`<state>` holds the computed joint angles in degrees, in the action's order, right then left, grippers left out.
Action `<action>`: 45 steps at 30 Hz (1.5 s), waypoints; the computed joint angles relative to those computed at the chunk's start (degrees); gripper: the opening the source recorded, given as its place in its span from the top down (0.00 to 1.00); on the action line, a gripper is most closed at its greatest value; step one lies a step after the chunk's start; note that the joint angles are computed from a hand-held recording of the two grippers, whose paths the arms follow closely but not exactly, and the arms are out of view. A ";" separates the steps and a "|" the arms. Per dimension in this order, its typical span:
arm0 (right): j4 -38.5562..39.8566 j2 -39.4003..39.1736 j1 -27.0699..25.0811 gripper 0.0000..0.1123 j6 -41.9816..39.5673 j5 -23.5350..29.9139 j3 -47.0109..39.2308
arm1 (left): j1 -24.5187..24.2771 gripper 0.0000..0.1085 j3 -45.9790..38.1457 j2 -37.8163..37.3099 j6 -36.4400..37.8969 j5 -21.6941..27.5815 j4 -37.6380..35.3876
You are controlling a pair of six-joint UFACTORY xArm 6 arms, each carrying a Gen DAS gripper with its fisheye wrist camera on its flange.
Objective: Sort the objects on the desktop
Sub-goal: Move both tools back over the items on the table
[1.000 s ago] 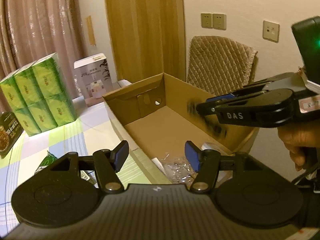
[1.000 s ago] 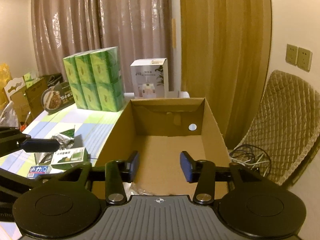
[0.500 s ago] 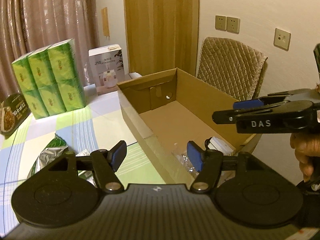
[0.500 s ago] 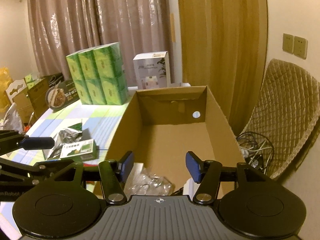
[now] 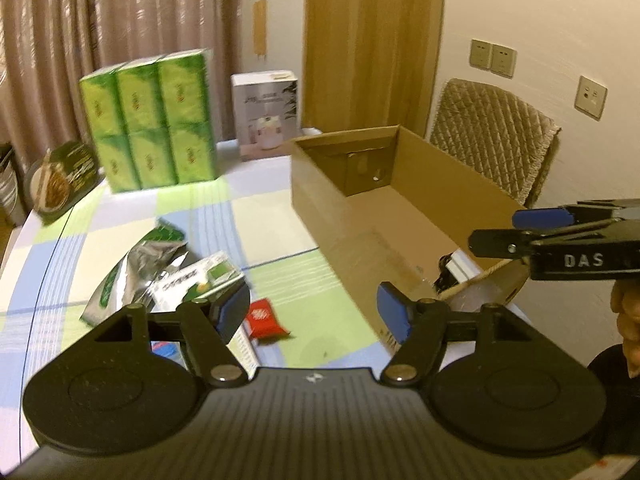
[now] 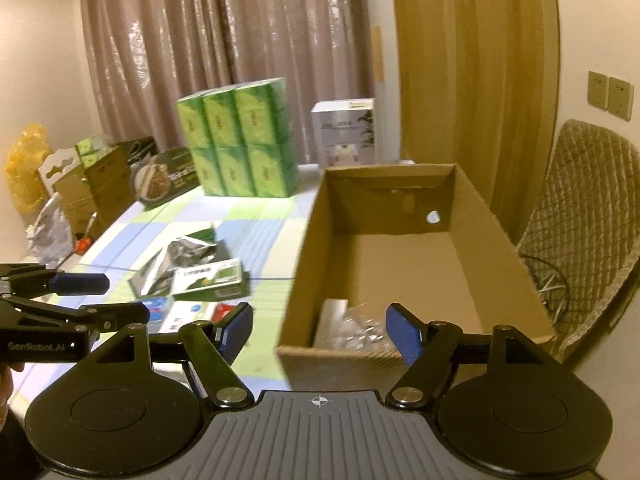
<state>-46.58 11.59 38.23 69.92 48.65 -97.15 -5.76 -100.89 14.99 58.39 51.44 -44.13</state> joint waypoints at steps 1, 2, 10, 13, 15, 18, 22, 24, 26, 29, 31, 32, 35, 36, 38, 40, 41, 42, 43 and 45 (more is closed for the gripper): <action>-0.02 0.20 0.44 0.32 0.41 -0.10 -0.14 | 0.55 0.39 0.27 -0.22 -0.11 0.03 0.08; 0.00 0.57 0.89 0.30 0.65 -0.12 -0.48 | 1.21 0.39 0.61 -0.49 -0.17 0.06 0.22; 3.66 2.90 3.16 0.27 -0.29 -1.78 -1.41 | 6.59 0.36 2.59 -1.69 0.53 -0.03 2.12; 5.43 3.81 3.65 0.27 -1.56 -2.27 -1.96 | 8.47 0.33 2.28 -1.27 -0.44 0.00 2.79; 6.50 4.57 4.03 0.27 -2.71 -2.39 -2.54 | 9.37 0.32 2.24 -1.07 -0.75 -0.05 2.88; 7.71 5.53 4.34 0.26 -3.74 -2.44 -3.34 | 10.35 0.32 1.98 -0.65 -1.09 0.04 3.19; 8.77 6.79 4.60 0.24 -4.84 -2.17 -4.62 | 11.02 0.31 1.59 -0.19 -1.30 0.20 3.33; 9.23 7.51 4.62 0.18 -5.53 -2.13 -5.38 | 11.26 0.30 1.27 0.10 -1.32 0.39 3.29; 9.89 8.52 4.64 0.16 -6.82 -2.08 -6.56 | 11.46 0.29 1.03 0.37 -1.21 0.62 3.21; 11.75 10.61 4.58 0.15 -9.41 -1.84 -9.16 | 11.66 0.27 0.54 0.90 -1.06 0.89 3.32; 13.48 12.65 4.49 0.13 -11.82 -1.30 -11.73 | 11.79 0.27 0.04 1.35 -0.78 1.08 3.41; 14.43 13.61 4.46 0.13 -13.11 -1.06 -12.93 | 11.86 0.26 -0.19 1.56 -0.61 1.09 3.41; 16.69 17.06 4.43 0.11 -16.46 -0.33 -17.19 | 12.17 0.23 -1.46 2.57 -0.32 1.48 3.54; 17.35 18.27 4.40 0.11 -17.35 -0.05 -18.76 | 12.28 0.22 -2.07 3.05 -0.18 1.64 3.73; 18.42 20.46 4.28 0.10 -18.57 0.17 -21.50 | 12.36 0.22 -3.54 4.21 0.00 1.92 4.41; 19.70 22.73 4.10 0.10 -20.12 0.39 -24.37 | 12.48 0.21 -5.33 5.62 0.35 2.56 5.09; 20.14 23.76 4.02 0.10 -20.75 0.70 -25.72 | 12.58 0.21 -6.47 6.50 0.50 2.96 5.40; 20.63 25.03 3.93 0.10 -21.48 1.14 -27.37 | 12.66 0.21 -7.62 7.37 0.56 3.38 5.70; 21.18 26.21 3.85 0.10 -22.20 1.61 -28.98 | 12.75 0.21 -9.09 8.47 0.55 3.88 6.00; 22.28 28.68 3.63 0.10 -23.40 2.56 -32.35 | 12.87 0.21 -11.69 10.43 0.49 4.55 6.55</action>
<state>-24.30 40.27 41.85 46.51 51.21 -129.51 7.11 -112.58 25.42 58.88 55.99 -37.58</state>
